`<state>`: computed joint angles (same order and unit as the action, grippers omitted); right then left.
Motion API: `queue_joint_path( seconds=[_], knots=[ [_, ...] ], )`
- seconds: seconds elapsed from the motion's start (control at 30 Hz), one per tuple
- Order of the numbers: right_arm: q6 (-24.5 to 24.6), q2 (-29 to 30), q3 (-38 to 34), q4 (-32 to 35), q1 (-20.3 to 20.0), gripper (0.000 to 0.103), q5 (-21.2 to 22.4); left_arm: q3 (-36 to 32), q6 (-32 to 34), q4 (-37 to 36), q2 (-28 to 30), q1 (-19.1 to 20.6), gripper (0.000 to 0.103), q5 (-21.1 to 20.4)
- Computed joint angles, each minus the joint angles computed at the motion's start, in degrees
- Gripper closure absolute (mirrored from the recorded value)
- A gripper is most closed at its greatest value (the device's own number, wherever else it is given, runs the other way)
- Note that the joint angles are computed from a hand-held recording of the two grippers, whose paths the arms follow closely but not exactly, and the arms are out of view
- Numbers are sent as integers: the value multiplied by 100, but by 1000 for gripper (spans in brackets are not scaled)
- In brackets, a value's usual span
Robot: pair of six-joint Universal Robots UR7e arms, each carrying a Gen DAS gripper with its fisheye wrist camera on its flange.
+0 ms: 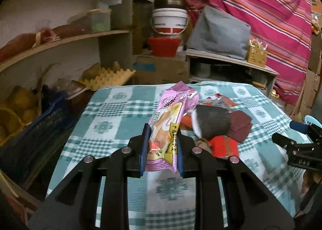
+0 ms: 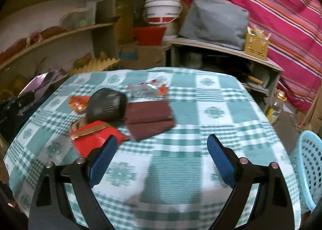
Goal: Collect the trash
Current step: 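Grasp the pink wrapper with the left tool and lift it, then grasp the red wrapper with the right tool and lift it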
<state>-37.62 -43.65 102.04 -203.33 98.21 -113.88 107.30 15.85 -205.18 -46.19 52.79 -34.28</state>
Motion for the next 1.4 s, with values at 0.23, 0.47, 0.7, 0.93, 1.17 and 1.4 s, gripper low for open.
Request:
queue_joint_path(
  seconds=[0.23,0.47,0.7,0.93,1.17,1.4],
  knots=[
    [90,410,-465,394,276,14,-126,155,19,-159,-163,40,81,49],
    [166,872,-1035,823,524,14,-413,165,47,-85,-261,130,81,134],
    [210,1271,-1444,1152,606,14,-931,169,-74,86,-334,212,81,129],
    [226,1180,-1270,1312,507,22,-1062,181,-74,146,-343,216,81,118],
    [438,846,-1026,1689,350,46,-732,175,-120,215,-335,199,81,95],
    [335,684,-868,1675,278,79,-430,69,-51,241,-197,127,81,161]
  ],
)
